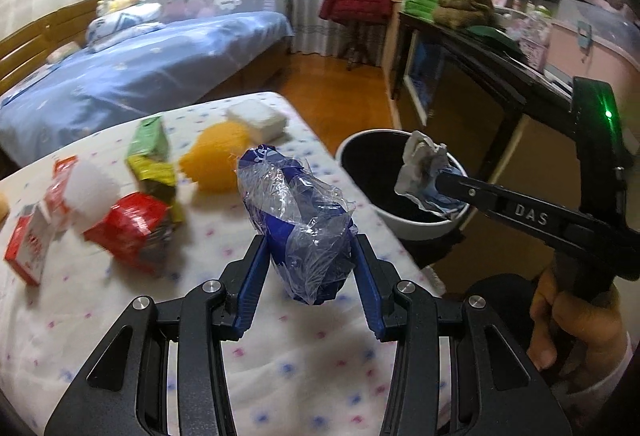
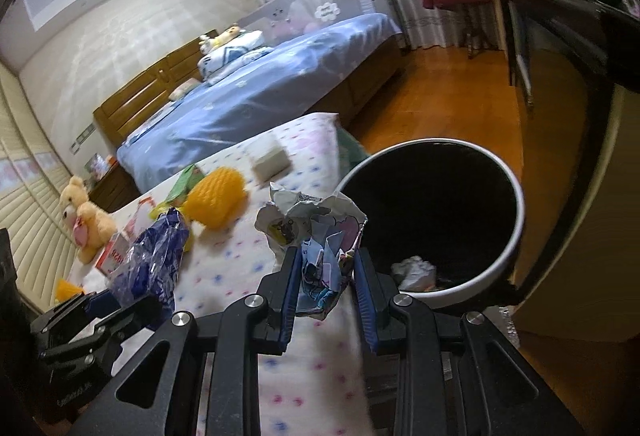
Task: Collect trash
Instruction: 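Carry both items over the bin and open both tools to drop them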
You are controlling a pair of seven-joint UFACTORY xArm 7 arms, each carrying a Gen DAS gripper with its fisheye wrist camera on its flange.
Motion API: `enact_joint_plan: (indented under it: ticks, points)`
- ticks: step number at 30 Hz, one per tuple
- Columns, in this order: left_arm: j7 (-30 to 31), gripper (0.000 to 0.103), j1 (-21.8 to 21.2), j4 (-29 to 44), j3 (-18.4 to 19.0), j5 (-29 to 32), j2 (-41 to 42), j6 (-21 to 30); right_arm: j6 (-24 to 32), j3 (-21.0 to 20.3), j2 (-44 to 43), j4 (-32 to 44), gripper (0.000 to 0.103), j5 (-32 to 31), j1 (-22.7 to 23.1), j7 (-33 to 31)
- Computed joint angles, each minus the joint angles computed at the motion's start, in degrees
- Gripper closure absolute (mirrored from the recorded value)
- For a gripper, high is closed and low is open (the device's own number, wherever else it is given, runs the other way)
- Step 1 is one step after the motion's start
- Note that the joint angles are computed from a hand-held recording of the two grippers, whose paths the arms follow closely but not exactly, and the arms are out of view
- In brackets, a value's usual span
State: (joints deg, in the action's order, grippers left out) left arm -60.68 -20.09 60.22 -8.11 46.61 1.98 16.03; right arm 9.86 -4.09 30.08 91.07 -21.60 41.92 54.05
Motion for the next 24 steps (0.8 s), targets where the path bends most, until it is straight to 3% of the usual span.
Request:
enact_joint_plan:
  ticks: [11, 24]
  points:
    - [8.8, 0.062, -3.1, 6.4, 2.6, -7.1, 6.8, -5.5, 0.4, -2.6, -1.2, -2.4, 0.076, -1.6, -1.0, 3.9]
    - [21.9, 0.062, -6.1, 15.7, 4.8, -18.3, 15.7, -4.5, 3.3, -1.3, 0.5, -0.7, 0.076, -1.4, -3.9, 4.4]
